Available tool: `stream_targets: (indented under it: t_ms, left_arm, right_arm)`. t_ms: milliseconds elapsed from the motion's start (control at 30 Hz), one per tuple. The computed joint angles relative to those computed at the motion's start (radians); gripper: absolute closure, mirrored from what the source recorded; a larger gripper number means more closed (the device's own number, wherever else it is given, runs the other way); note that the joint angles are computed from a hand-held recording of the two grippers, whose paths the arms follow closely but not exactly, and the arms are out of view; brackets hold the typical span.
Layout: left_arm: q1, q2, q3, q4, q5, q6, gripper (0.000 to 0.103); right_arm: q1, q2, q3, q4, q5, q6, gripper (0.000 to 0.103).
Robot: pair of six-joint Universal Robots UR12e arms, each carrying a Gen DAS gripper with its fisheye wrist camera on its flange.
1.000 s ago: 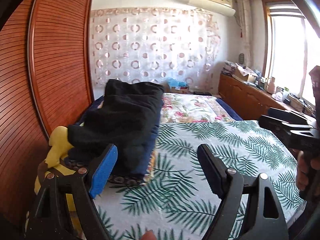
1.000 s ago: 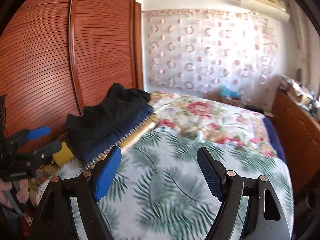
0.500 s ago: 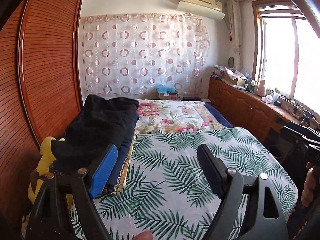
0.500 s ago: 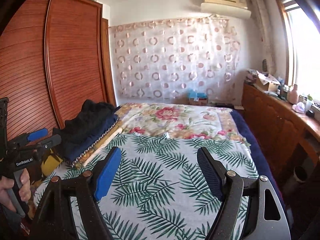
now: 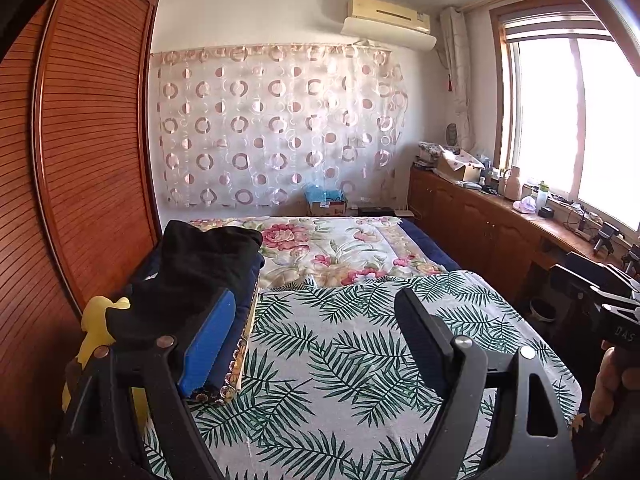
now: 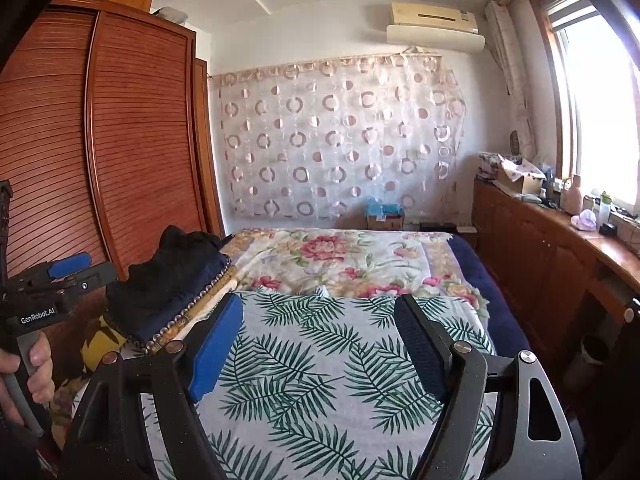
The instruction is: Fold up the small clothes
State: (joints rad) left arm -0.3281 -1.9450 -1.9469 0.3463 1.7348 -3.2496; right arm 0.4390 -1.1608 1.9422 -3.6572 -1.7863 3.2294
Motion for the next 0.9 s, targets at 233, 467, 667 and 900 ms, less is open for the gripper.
stream_targets:
  t_ms: [233,467,667,900]
  left_arm:
    - [-0.005,-0.001,0.001,0.002,0.011,0.007,0.020]
    - [-0.007,0.001,-0.001,0.005,0.013,0.008,0.020]
    - [-0.007,0.003,-0.003,0.008,0.007,0.008,0.020]
    - [-0.006,0.004,-0.005,0.011,0.007,0.009,0.020]
  right_arm:
    - [-0.015,0.012,-0.014,-0.004,0.002,0.000,0.023]
    - [-0.028,0.007,-0.004,-0.009,0.017,-0.001,0.023]
    - [-0.035,0.004,-0.002,-0.007,0.026,-0.003,0.023]
    - [-0.036,0.003,0.000,-0.011,0.028,-0.004,0.023]
